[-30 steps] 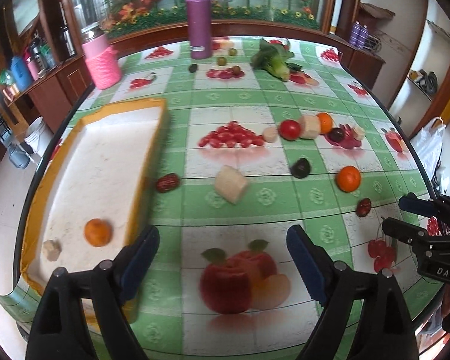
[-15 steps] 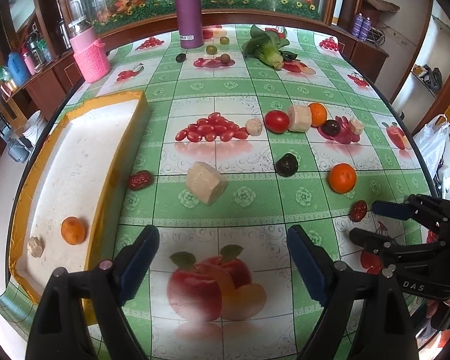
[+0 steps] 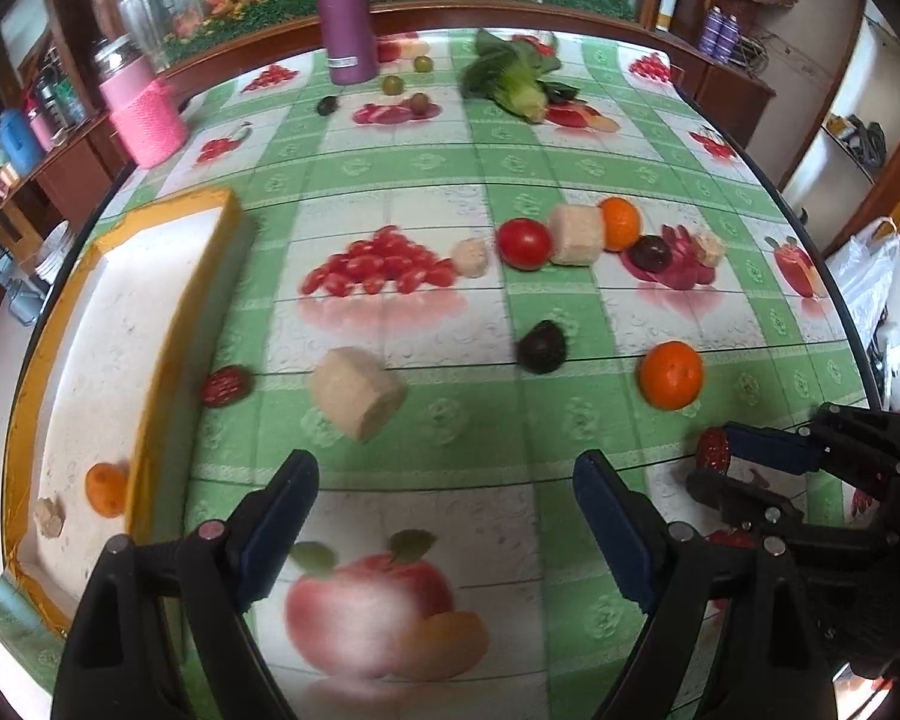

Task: Organize fruits
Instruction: 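Grasp a red date with the right gripper while the left gripper grasps an orange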

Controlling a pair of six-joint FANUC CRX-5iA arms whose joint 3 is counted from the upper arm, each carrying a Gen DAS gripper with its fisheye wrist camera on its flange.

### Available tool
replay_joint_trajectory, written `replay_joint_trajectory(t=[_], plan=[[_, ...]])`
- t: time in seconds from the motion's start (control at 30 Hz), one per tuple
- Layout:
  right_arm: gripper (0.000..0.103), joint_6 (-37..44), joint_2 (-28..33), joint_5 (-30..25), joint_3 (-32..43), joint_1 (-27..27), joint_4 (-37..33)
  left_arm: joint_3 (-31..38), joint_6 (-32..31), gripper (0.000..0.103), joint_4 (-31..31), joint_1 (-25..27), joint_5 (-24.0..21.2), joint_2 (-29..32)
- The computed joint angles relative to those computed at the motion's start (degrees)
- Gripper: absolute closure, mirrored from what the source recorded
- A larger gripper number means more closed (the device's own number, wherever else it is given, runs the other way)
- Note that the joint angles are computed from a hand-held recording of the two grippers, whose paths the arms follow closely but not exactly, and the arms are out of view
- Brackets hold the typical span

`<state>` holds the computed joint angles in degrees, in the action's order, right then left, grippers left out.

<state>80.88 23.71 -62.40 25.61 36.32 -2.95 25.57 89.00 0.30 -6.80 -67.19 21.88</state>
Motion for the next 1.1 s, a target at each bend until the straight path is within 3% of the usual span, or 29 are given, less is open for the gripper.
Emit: replay_joint_trajectory(t=[0.2, 0.37, 0.5, 0.6, 0.63, 0.73, 1.1], plan=[[0.075, -2.86, -4.13, 2.39, -5.68, -0.73, 2.63, 6.59, -3.93, 0.014, 2.2, -3.26, -2.83, 5.04], [0.075, -6.07, -6.66, 3.04, -9.11, -2.27, 2.4, 14.65, -4.16, 0.014, 1.77, -5.92, -7.56, 11.04], [0.075, -7.92, -8.2, 3.84, -10.89, -3.09, 1.74, 17.22, -4.01, 0.016, 2.75, -6.9, -8.48, 13.64], [0.075, -9.46, -9.07, 4.39, -11.98, -3.26, 2.09, 18.72, -3.92, 0.054, 5.62, -6.4, -10.0, 15.89], [0.075, -9.66, -9.26, 4.56, -12.25, -3.36, 2.06, 17.0, -4.0, 0.065, 5.24, -6.46, -7.51, 14.69], [0.075, -11.14, -10.23, 5.29, -13.49, -3.06, 2.95, 15.98, -3.77, 0.065, 8.63, -5.19, -7.96, 14.47], [0.075, -13.49, -10.64, 6.77, -13.02, -0.02, 7.19, -1.36, -6.19, 0.065, 13.28, 0.24, 0.26, 1.1]])
